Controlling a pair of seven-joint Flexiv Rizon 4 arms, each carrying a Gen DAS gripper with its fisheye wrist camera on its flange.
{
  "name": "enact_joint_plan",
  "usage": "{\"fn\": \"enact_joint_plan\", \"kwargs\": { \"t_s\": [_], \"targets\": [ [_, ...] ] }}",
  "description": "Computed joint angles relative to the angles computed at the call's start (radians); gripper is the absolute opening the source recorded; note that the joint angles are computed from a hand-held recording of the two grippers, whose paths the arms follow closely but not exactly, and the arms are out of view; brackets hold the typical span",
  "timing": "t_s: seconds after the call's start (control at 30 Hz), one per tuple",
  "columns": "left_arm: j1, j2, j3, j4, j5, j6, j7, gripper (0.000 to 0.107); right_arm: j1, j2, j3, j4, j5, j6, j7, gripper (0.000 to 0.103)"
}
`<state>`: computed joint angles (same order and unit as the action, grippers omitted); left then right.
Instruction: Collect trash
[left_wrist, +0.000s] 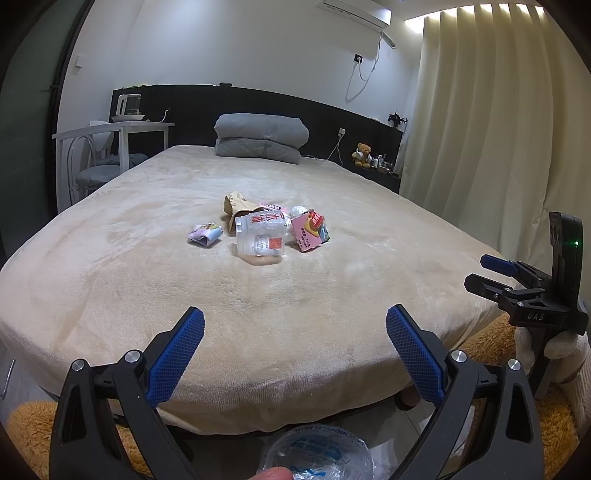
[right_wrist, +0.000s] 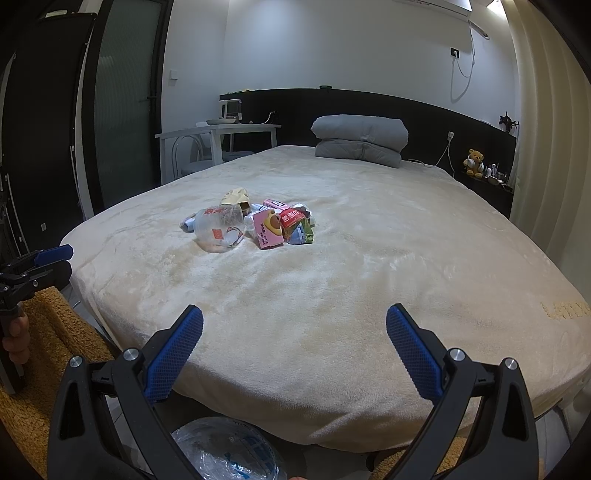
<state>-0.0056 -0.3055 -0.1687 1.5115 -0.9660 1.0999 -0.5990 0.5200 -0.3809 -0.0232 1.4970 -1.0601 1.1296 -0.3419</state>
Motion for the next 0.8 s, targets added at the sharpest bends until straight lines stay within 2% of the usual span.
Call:
{"fn": "enact_joint_plan", "kwargs": {
  "t_s": [0.5, 0.67, 0.8],
  "targets": [
    [0.004, 0.005, 0.0, 0.002, -0.011, -0.011, 0.009, 0.097, -0.001, 0.0, 0.001, 0.003, 0.003, 0.011, 0.008, 0.098],
    [0.006, -0.019, 0.019, -0.036, 0.059, -0.065, -0.052, 0.097, 0.0, -0.016, 0.004, -0.016, 0.04, 0.009, -0.009, 0.098],
    [0.021, -0.021, 0.009, -0.05, 0.065, -0.108, -0.034, 0.097, 0.005, -0.018, -0.002, -0.02, 0.055, -0.001, -0.016, 0.098]
  ]
}}
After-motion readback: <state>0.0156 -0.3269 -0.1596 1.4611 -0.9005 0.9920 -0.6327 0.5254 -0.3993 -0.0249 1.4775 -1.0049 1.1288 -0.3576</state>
